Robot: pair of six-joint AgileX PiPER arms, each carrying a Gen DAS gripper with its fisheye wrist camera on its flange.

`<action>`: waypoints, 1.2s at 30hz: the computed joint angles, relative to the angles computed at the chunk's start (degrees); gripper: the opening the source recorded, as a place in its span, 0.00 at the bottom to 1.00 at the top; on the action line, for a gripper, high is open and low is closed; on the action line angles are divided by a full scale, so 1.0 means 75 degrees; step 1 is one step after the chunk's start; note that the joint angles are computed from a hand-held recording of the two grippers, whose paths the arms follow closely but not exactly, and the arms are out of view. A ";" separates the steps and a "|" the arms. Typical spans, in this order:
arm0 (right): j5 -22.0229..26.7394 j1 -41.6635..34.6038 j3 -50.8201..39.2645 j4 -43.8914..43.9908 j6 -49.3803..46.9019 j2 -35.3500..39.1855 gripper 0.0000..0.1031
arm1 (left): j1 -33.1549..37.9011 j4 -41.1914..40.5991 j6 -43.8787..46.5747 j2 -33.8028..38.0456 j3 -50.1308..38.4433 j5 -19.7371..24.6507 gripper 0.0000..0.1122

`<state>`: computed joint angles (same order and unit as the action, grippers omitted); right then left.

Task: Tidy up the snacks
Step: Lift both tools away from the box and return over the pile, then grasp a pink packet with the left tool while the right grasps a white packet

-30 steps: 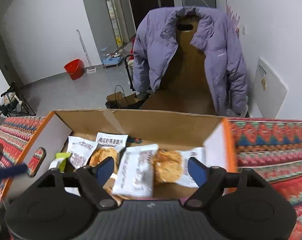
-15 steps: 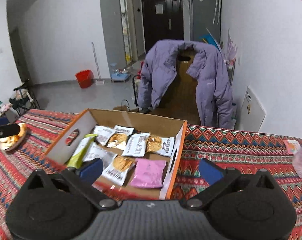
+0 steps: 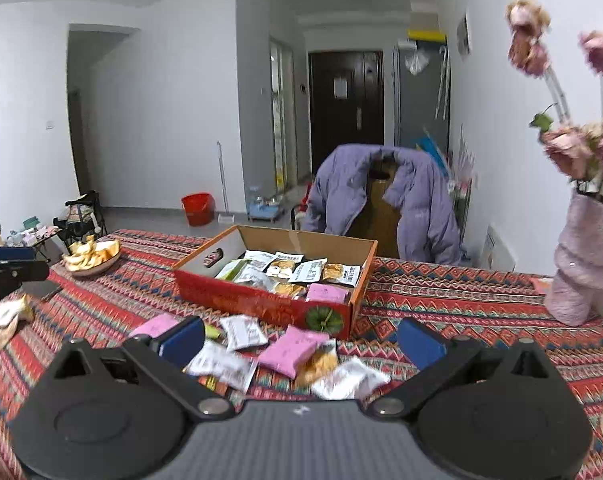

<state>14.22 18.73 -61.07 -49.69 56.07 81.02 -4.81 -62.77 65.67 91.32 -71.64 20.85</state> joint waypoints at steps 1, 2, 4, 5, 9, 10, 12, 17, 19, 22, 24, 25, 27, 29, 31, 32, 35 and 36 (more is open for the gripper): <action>0.0038 0.0202 0.0478 -0.0755 0.0764 -0.0381 1.00 | 0.0061 -0.0764 0.0761 -0.0338 0.0587 -0.0047 0.92; 0.0233 0.0492 0.0841 -0.1495 0.1528 -0.0673 1.00 | 0.0108 -0.1318 0.1295 -0.0591 0.1066 -0.0073 0.92; 0.0977 0.1319 0.1594 -0.3000 0.3055 -0.1178 1.00 | 0.0144 -0.1868 0.1942 -0.1213 0.2078 -0.0158 0.92; 0.1469 0.1835 0.1988 -0.3763 0.3819 -0.1359 1.00 | 0.0231 -0.2428 0.2654 -0.1536 0.2579 -0.0101 0.92; 0.3649 0.3997 0.3569 -0.5865 0.6623 -0.1432 1.00 | 0.0591 -0.3527 0.3263 -0.2469 0.3992 0.0074 0.92; 0.4002 0.4384 0.3791 -0.5846 0.6846 -0.1334 1.00 | 0.0818 -0.3125 0.2687 -0.2537 0.4087 0.0355 0.92; 0.4657 0.5045 0.4030 -0.5728 0.7301 -0.0949 1.00 | 0.1028 -0.2788 0.2237 -0.2625 0.4185 0.0596 0.92; 0.4629 0.5456 0.4023 -0.5493 0.7087 -0.0232 1.00 | 0.0604 -0.2758 0.2364 -0.2656 0.4170 -0.0151 0.92; 0.4568 0.5451 0.3940 -0.5503 0.6929 -0.0133 1.00 | 0.0456 -0.2752 0.2315 -0.2546 0.4135 -0.0246 0.92; 0.4399 0.5328 0.3875 -0.5598 0.7009 -0.0107 1.00 | 0.0263 -0.2688 0.2271 -0.2406 0.4154 -0.0452 0.92; 0.4083 0.5051 0.3864 -0.5834 0.7147 -0.0113 1.00 | 0.0088 -0.2722 0.2350 -0.2291 0.4132 -0.0719 0.92; 0.3906 0.4884 0.3860 -0.5937 0.7199 -0.0115 1.00 | 0.0006 -0.2705 0.2341 -0.2209 0.4103 -0.0867 0.92; 0.3593 0.4492 0.3778 -0.6003 0.7258 -0.0081 1.00 | -0.0051 -0.2334 0.1954 -0.1994 0.3952 -0.0962 0.92; 0.3243 0.4043 0.3672 -0.5993 0.7357 -0.0042 1.00 | -0.0078 -0.1640 0.1184 -0.1685 0.3690 -0.0970 0.92; 0.2846 0.3568 0.3500 -0.5790 0.7307 0.0007 1.00 | -0.0112 -0.1156 0.0650 -0.1331 0.3408 -0.1007 0.92; 0.2639 0.3317 0.3396 -0.5643 0.7196 0.0035 1.00 | -0.0165 -0.0652 0.0119 -0.1133 0.3211 -0.1055 0.92; 0.2074 0.2586 0.3124 -0.5587 0.7188 0.0134 1.00 | -0.0307 0.0940 -0.1549 -0.0434 0.2546 -0.1097 0.92; 0.1861 0.2296 0.2979 -0.5494 0.7137 0.0185 1.00 | -0.0322 0.1517 -0.2159 -0.0175 0.2252 -0.0996 0.92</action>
<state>28.18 35.95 -38.72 -90.89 109.60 82.40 -7.22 -51.39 49.48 90.01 -54.75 13.38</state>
